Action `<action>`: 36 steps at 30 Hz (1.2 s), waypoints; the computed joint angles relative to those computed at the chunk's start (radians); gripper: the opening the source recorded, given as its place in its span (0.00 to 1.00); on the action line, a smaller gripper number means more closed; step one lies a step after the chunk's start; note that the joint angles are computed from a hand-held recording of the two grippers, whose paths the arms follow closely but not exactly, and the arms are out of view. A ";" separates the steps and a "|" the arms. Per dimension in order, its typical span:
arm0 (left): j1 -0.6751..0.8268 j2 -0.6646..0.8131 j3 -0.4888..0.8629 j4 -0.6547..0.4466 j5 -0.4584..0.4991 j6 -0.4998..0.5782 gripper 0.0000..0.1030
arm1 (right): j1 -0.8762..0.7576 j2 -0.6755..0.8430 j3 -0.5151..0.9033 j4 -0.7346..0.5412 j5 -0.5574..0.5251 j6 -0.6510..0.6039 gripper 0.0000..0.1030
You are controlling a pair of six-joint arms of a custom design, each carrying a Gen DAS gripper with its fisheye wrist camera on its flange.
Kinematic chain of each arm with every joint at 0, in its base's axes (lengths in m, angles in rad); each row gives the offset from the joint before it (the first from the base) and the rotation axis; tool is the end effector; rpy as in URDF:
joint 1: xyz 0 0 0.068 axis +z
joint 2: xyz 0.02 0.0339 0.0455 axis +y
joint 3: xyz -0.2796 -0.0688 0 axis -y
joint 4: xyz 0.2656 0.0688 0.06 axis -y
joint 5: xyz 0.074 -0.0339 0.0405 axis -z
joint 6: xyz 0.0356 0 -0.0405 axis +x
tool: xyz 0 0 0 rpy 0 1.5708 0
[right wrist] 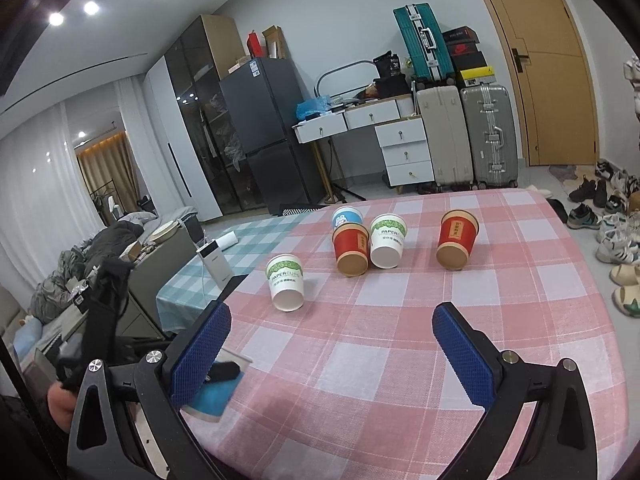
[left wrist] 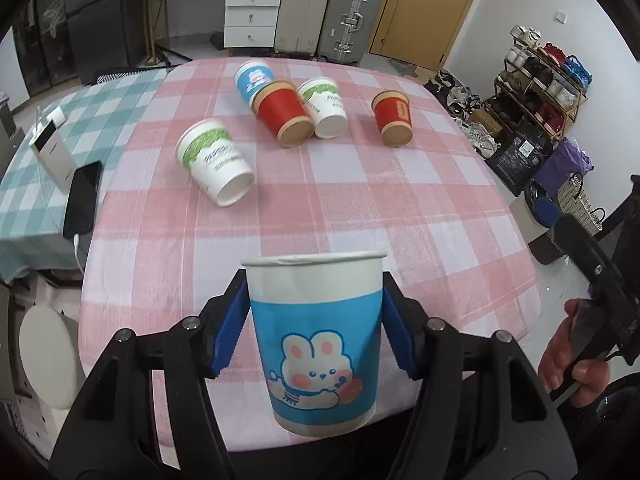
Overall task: Flip cup upright
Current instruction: 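Close the left gripper around the blue bunny cup and lift it, then lower the blue bunny cup onto the tablecloth and open the left gripper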
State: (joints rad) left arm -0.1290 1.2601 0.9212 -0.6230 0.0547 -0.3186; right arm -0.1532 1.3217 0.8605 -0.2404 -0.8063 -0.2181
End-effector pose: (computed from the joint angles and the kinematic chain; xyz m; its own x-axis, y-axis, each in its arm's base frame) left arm 0.2651 -0.0364 0.2581 -0.8225 -0.2087 -0.5291 -0.1034 0.9696 -0.2218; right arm 0.2915 -0.0190 0.2563 -0.5277 -0.0701 -0.8465 -0.5668 0.7713 0.2895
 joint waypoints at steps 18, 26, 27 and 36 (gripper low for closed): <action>-0.036 0.114 -0.234 0.300 0.029 -0.064 0.58 | 0.057 -0.035 -0.008 0.002 0.100 -0.025 1.00; -0.039 0.180 -0.216 0.331 0.030 -0.048 0.64 | 0.053 -0.030 -0.007 0.006 0.091 -0.023 1.00; -0.040 0.192 -0.209 0.327 0.031 -0.045 0.64 | 0.051 -0.031 -0.009 0.008 0.088 -0.021 1.00; -0.043 0.185 -0.215 0.358 0.032 -0.071 0.80 | 0.025 -0.055 -0.018 0.005 0.055 -0.018 1.00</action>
